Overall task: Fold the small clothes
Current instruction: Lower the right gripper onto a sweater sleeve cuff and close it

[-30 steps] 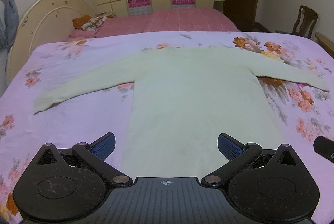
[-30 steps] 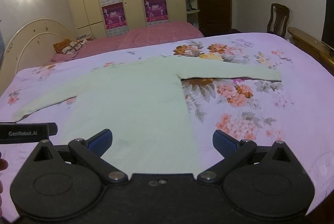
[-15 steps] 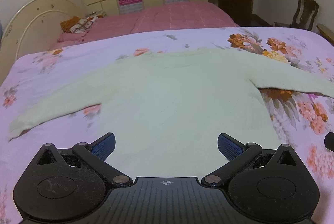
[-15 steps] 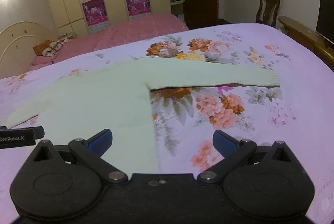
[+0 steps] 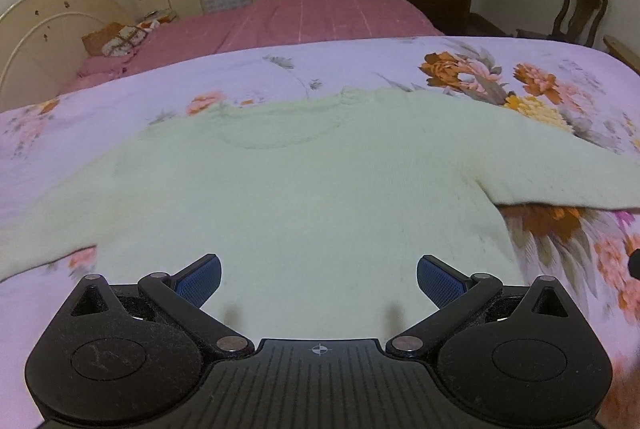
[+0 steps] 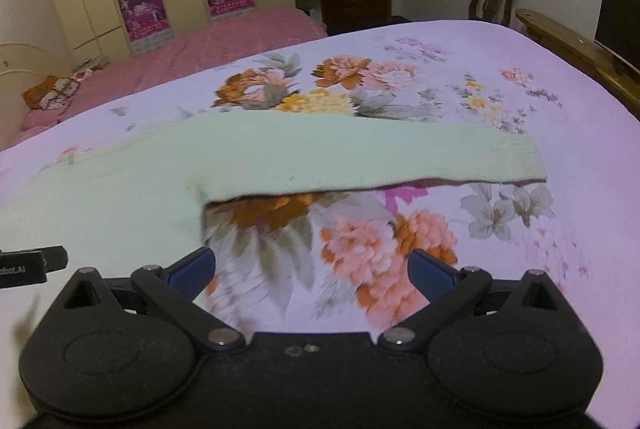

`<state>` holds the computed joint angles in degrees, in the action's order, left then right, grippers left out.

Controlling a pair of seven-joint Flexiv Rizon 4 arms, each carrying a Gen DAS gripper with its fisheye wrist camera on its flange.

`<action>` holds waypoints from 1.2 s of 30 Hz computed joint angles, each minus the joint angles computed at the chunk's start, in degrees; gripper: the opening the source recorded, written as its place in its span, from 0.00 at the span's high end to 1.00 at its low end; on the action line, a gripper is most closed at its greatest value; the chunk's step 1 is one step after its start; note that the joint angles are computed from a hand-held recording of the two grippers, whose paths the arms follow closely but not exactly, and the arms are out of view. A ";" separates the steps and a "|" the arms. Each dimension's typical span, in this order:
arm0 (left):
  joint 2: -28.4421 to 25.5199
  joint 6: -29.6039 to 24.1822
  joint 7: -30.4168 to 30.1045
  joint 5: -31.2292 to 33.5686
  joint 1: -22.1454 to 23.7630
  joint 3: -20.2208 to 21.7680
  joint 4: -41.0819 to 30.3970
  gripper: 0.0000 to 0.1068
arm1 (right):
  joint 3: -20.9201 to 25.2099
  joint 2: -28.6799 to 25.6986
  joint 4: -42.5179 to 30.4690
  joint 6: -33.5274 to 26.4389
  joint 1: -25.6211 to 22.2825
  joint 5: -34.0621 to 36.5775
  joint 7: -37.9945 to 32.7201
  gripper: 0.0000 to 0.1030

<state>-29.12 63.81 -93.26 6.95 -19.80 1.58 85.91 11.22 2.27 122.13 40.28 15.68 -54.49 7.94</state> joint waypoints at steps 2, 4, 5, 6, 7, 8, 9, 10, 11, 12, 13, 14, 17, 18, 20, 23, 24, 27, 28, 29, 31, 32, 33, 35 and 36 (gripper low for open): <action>-1.89 -0.25 -0.73 0.38 -0.47 0.36 -2.13 0.04 | -0.82 -0.56 0.10 0.55 -0.76 -0.16 0.02 0.01; -3.92 -0.64 -1.35 0.71 -0.97 0.77 -4.58 0.04 | -1.65 -0.97 0.49 1.59 -1.73 -0.62 0.67 0.01; -4.83 -0.99 -1.40 0.58 -1.06 0.72 -5.70 0.04 | -1.99 -1.13 0.67 1.94 -2.19 -0.81 0.93 0.01; -5.82 -1.41 -1.61 0.61 -1.31 0.88 -7.01 0.04 | -2.35 -1.11 0.99 2.20 -2.74 -0.84 1.10 0.02; -6.59 -1.70 -1.92 0.78 -1.64 1.14 -8.05 0.04 | -2.62 -1.08 1.34 2.60 -3.24 -0.90 1.36 0.02; -7.22 -1.90 -2.11 0.92 -1.89 1.31 -8.89 0.04 | -2.87 -1.06 1.67 2.96 -3.74 -1.02 1.79 0.02; -7.99 -2.09 -2.27 1.11 -2.15 1.50 -9.91 0.04 | -3.17 -1.07 2.01 3.33 -4.31 -0.98 2.25 0.02; -8.64 -2.37 -2.48 1.34 -2.44 1.75 -10.84 0.04 | -3.42 -1.03 2.32 3.72 -4.83 -1.03 2.69 0.02; -9.28 -2.55 -2.59 1.53 -2.67 1.91 -11.71 0.04 | -3.72 -0.94 2.72 4.26 -5.45 -1.21 3.38 0.02; -10.01 -2.88 -2.59 1.67 -2.84 2.01 -12.74 0.04 | -3.99 -0.92 3.09 5.01 -6.04 -1.57 4.01 0.03; -10.70 -3.20 -2.61 1.80 -2.99 2.15 -13.70 0.04 | -4.23 -0.80 3.45 5.55 -6.63 -1.92 4.48 0.03; -11.43 -3.62 -2.60 1.92 -3.14 2.29 -14.77 0.04 | -4.44 -0.73 3.74 5.84 -7.18 -2.29 4.88 0.03; -13.38 -4.90 -2.74 2.03 -3.45 2.59 -17.46 0.04 | -5.07 -0.61 4.43 7.22 -8.75 -2.26 5.56 0.03; -13.94 -5.28 -3.04 2.19 -3.66 2.84 -18.22 0.04 | -5.32 -0.65 4.68 7.90 -9.31 -2.22 5.81 0.03; -14.86 -5.96 -3.46 2.44 -3.90 3.13 -19.49 0.04 | -5.64 -0.75 4.97 8.93 -10.18 -2.11 6.00 0.04; -16.29 -6.87 -3.72 2.55 -4.00 3.21 -21.46 0.04 | -6.03 -0.82 5.47 10.63 -11.32 -2.17 6.32 0.07; -16.68 -7.00 -3.86 2.69 -4.10 3.31 -22.03 0.04 | -6.19 -0.93 5.59 11.10 -11.69 -2.44 6.66 0.07; -17.93 -7.31 -4.04 3.07 -4.33 3.55 -23.86 0.04 | -6.63 -1.16 5.86 11.94 -12.67 -3.84 8.25 0.12; -18.21 -7.41 -4.10 3.08 -4.36 3.52 -24.27 0.04 | -6.72 -1.17 5.89 11.95 -12.92 -3.93 8.50 0.14; -18.49 -7.42 -4.02 2.90 -4.24 3.31 -24.62 0.04 | -6.90 -1.26 5.96 12.31 -13.24 -4.17 8.77 0.16; -18.86 -7.48 -3.60 2.34 -3.83 2.82 -25.02 0.04 | -7.31 -1.43 6.02 12.95 -13.93 -5.35 9.63 0.17; -18.97 -7.50 -3.55 2.12 -3.71 2.73 -25.14 0.04 | -7.49 -1.52 5.98 13.15 -14.25 -5.91 10.05 0.19; -19.03 -7.37 -3.38 1.76 -3.47 2.46 -25.11 0.04 | -7.65 -1.68 5.83 13.16 -14.50 -6.25 10.21 0.21; -19.00 -7.46 -3.25 1.07 -3.11 2.18 -25.00 0.04 | -7.89 -2.04 5.53 13.21 -14.88 -6.77 10.43 0.29; -18.93 -7.52 -3.19 0.98 -3.05 2.26 -24.94 0.04 | -8.04 -2.10 5.48 13.44 -15.10 -6.97 10.57 0.31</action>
<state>-48.05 56.29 -96.45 7.93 -22.85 3.84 60.97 3.18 0.17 127.61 53.72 0.58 -61.47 18.51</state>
